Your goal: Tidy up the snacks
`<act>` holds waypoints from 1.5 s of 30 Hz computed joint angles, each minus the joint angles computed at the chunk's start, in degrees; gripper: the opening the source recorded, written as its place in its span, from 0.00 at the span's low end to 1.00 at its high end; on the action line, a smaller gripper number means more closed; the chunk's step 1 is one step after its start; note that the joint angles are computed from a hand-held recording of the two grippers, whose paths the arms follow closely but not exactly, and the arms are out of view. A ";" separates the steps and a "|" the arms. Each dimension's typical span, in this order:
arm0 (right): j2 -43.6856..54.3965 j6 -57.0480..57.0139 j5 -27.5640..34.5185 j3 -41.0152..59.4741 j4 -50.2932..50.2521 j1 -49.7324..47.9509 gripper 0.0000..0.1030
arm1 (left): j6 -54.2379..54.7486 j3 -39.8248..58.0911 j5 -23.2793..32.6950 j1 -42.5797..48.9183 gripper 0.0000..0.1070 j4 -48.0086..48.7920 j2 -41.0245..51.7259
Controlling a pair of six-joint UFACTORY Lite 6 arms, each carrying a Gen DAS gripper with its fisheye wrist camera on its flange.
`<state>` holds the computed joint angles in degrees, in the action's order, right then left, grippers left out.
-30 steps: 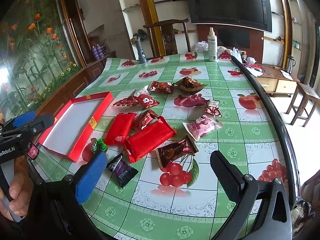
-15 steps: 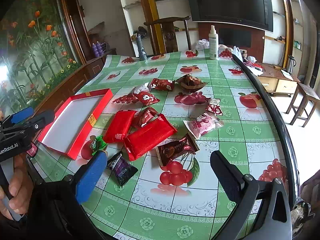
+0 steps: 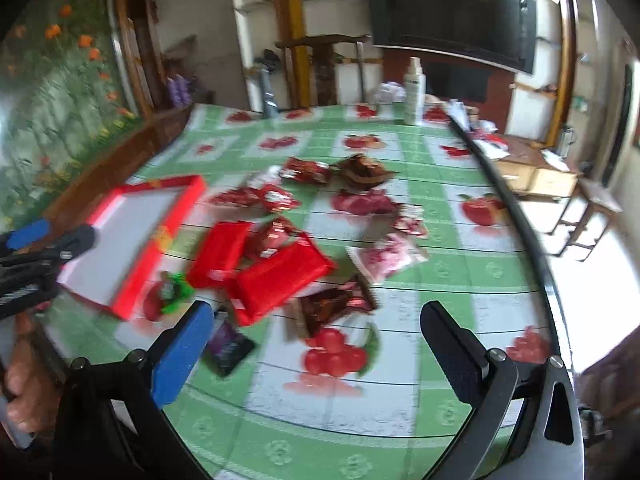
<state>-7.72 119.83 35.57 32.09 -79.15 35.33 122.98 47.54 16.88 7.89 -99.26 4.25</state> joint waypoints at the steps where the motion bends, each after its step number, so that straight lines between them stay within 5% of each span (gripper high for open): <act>1: 1.55 -2.12 2.08 1.42 2.44 0.24 1.00 | -1.06 0.41 -0.13 -0.05 0.96 1.02 0.58; 12: 4.40 -8.39 10.05 5.03 7.82 0.56 1.00 | -10.21 2.93 -3.19 -2.80 0.96 9.13 3.47; 40: -1.92 -8.68 11.20 1.13 7.52 -0.18 1.00 | -24.00 3.32 -8.00 -9.68 0.96 20.63 3.96; 45: -7.95 -5.07 5.83 -4.00 2.97 -2.03 1.00 | -31.02 6.93 -3.94 -9.37 0.96 28.11 7.83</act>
<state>-15.67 114.76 41.39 28.08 -76.18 33.30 91.96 54.47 12.94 -1.48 -71.15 12.09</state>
